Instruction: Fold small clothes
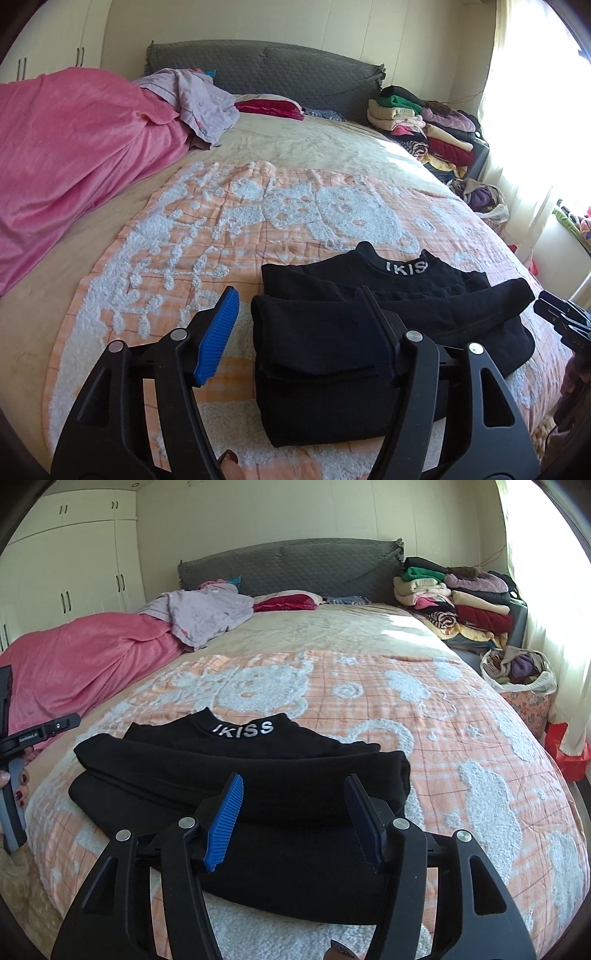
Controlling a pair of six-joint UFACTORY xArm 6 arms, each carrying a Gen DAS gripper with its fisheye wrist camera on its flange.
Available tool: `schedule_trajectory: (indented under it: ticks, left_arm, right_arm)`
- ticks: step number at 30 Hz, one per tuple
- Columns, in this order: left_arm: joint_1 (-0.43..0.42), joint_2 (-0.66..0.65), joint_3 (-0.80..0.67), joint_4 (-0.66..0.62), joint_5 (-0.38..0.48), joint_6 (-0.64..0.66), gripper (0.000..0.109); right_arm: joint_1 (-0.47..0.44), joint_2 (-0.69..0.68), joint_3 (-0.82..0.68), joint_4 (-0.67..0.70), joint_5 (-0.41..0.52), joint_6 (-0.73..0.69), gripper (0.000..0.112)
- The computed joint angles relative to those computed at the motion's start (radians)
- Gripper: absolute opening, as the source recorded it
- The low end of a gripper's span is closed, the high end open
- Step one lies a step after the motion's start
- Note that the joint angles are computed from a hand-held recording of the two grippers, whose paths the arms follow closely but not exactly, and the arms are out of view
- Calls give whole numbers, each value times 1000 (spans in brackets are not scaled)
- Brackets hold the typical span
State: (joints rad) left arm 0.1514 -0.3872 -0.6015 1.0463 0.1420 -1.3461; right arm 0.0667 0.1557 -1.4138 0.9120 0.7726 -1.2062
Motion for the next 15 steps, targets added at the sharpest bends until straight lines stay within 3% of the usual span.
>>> schedule_trajectory:
  ticks: [2, 3, 6, 8, 10, 15]
  left_arm:
    - [-17, 0, 5, -57, 5, 65, 57]
    - [-36, 1, 8, -108, 14, 123, 49]
    - [-76, 10, 16, -191, 8, 219, 24]
    - [-115, 33, 14, -276, 6, 321, 18]
    - [-143, 57, 9, -302, 6, 358, 18]
    - [-187, 138, -26, -322, 47, 395, 18]
  right_arm:
    - [6, -8, 10, -5, 13, -12, 56]
    - [9, -13, 16, -10, 17, -19, 55]
    - [20, -33, 42, -26, 46, -56, 40]
    - [35, -49, 68, -40, 45, -74, 38]
    - [52, -58, 90, -67, 48, -89, 30]
    - [96, -70, 141, -146, 13, -94, 29]
